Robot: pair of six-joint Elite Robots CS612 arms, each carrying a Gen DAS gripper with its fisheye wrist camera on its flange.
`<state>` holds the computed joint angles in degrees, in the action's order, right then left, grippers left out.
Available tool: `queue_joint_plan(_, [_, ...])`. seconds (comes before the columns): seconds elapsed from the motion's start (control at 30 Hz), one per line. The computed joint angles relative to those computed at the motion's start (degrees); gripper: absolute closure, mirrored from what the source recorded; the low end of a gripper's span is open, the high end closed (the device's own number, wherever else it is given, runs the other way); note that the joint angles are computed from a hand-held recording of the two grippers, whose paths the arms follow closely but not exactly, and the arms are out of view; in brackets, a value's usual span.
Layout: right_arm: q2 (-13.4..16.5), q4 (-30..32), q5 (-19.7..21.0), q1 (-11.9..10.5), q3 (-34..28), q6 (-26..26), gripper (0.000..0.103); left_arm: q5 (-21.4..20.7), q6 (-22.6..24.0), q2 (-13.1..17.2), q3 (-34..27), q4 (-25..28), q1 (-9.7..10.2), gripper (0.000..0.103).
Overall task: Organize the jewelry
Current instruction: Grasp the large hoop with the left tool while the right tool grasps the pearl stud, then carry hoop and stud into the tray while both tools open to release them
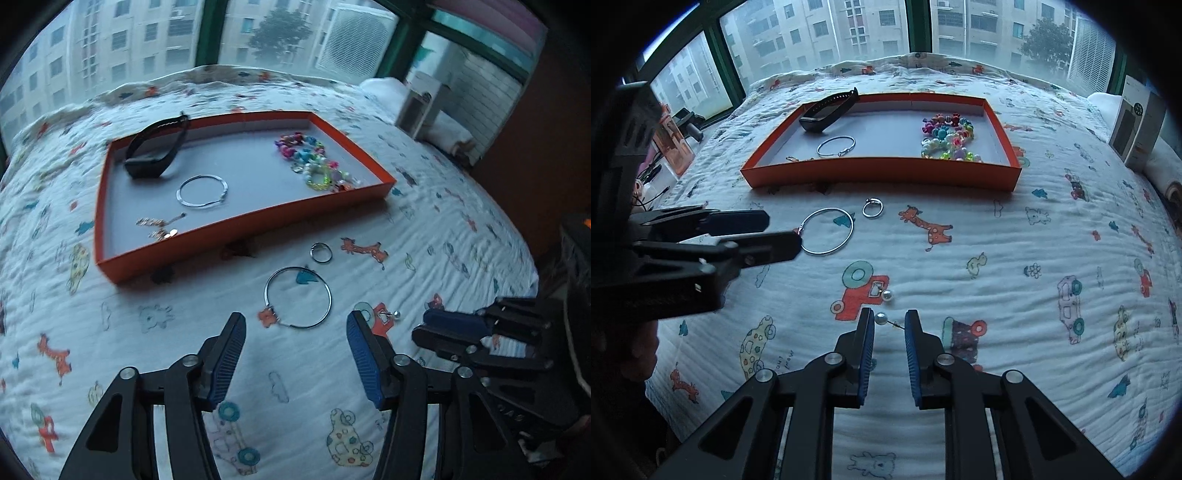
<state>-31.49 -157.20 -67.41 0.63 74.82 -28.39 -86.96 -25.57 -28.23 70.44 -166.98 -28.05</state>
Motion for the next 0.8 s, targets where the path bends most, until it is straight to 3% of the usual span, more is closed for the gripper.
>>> queue_joint_plan(0.23, [0.44,1.46,2.53,-0.97,-1.86,-2.26,0.084,1.32,6.43,2.27,-5.22,6.10,-0.24,0.036])
queue_joint_plan(0.53, [1.56,2.04,4.04,-1.71,-5.08,-3.46,0.084,3.83,9.31,3.96,-8.28,9.74,-0.53,0.037])
queue_joint_plan(0.7, [1.98,2.67,4.83,-1.93,-6.35,-3.74,0.084,5.14,9.76,4.17,-8.54,9.59,-0.71,0.050])
queue_joint_plan(0.8, [1.98,2.62,5.15,-1.95,-6.40,-3.99,0.084,5.76,9.52,4.12,-8.36,9.26,-0.79,0.051])
